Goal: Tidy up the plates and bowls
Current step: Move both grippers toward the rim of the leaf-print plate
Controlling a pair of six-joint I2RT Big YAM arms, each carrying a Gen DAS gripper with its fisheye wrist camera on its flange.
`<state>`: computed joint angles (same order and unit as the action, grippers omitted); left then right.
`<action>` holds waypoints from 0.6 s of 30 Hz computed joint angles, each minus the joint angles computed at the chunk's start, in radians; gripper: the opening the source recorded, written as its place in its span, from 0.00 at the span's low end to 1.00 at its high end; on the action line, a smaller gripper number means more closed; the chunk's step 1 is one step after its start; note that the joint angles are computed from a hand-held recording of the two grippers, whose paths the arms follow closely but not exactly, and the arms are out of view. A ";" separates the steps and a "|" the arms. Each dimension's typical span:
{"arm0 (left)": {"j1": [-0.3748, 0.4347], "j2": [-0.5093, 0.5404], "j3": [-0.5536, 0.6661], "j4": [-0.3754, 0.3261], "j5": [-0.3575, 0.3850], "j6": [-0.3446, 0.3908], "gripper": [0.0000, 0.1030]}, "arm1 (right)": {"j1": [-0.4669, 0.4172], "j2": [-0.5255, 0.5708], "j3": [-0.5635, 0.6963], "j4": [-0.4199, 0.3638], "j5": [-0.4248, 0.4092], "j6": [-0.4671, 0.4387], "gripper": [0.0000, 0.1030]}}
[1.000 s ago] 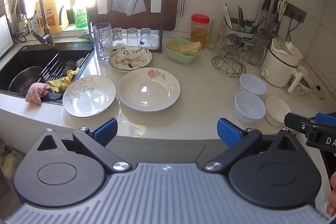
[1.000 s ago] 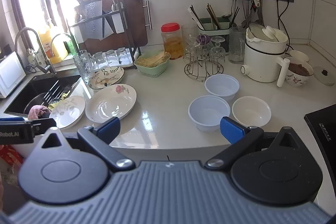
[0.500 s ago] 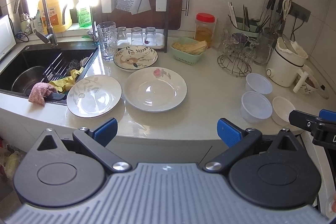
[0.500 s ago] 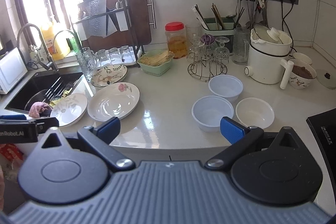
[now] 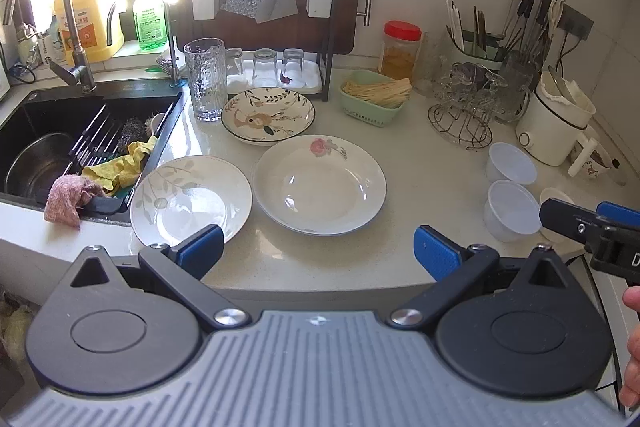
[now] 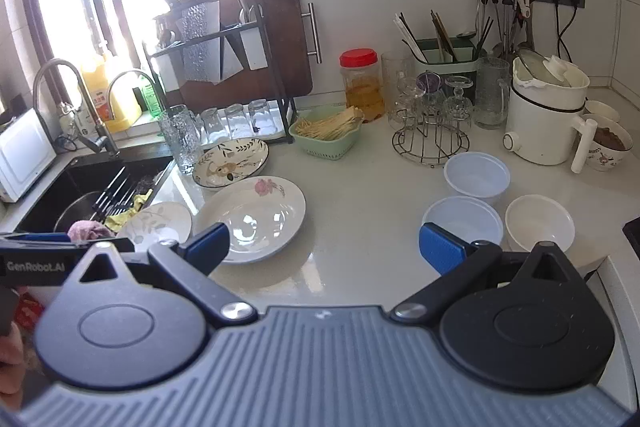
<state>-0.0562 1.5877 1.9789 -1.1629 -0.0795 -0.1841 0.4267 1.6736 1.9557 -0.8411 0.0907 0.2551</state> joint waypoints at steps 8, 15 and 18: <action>0.156 0.125 0.105 -0.033 0.169 0.159 1.00 | 0.096 0.139 0.164 -0.070 0.087 0.100 1.00; 0.266 0.262 0.219 -0.076 0.294 0.264 1.00 | 0.161 0.272 0.325 -0.154 0.113 0.169 1.00; 0.305 0.326 0.280 -0.096 0.322 0.303 1.00 | 0.189 0.349 0.420 -0.181 0.129 0.188 1.00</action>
